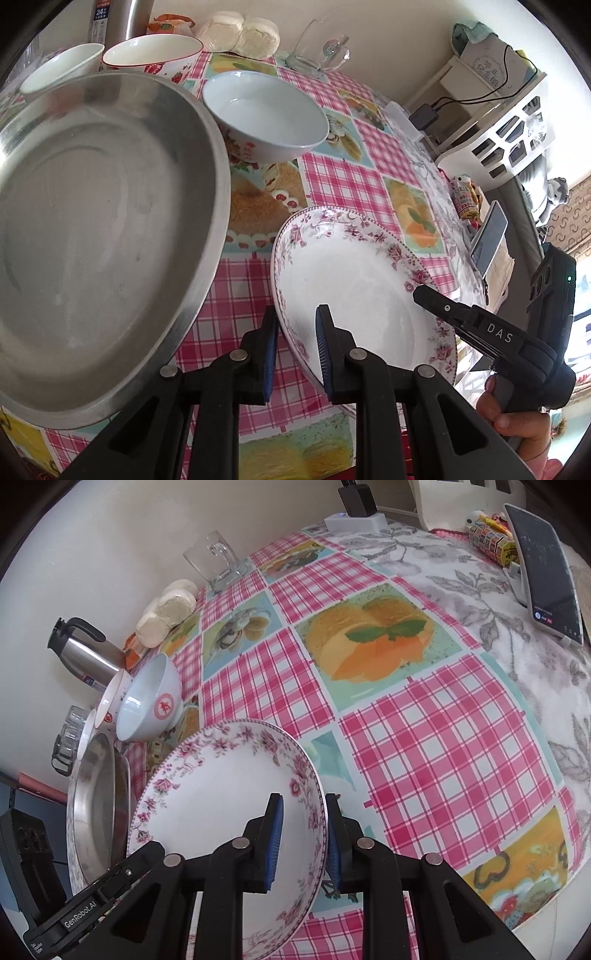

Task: Organize plates and bowls
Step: 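Carry the floral plate over the steel plate with both grippers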

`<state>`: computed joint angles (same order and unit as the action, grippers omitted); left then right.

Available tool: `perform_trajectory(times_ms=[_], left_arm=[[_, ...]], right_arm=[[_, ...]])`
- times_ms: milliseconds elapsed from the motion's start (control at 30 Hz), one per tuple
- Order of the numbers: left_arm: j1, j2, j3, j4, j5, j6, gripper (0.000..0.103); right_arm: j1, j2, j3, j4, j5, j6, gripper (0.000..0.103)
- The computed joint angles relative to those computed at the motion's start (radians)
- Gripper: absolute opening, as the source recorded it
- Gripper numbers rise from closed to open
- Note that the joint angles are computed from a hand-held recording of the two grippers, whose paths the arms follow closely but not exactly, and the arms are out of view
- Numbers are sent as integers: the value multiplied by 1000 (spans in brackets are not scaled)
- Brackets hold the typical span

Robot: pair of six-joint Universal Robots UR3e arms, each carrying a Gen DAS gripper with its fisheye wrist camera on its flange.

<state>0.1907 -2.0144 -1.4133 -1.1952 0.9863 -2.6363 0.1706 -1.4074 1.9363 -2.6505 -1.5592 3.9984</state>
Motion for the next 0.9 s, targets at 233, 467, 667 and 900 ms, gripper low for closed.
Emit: perform_trajectory(times_ms=[233,467,667,900], left_arm=[[17,35,2,-21,-43,35,21],[58,94,-14,-22,-119,71,21],[117,111,14,-48,-179,85,21],[187,108,42,-32,-213,62,20]], right_arm=[[17,-38,7,-49,-44,5,23],[65,-60,-30,-73,-130,2,23],[124,-19,-134,-69,-195,-22,23],[202,99,-353,6,-253,-44,23]])
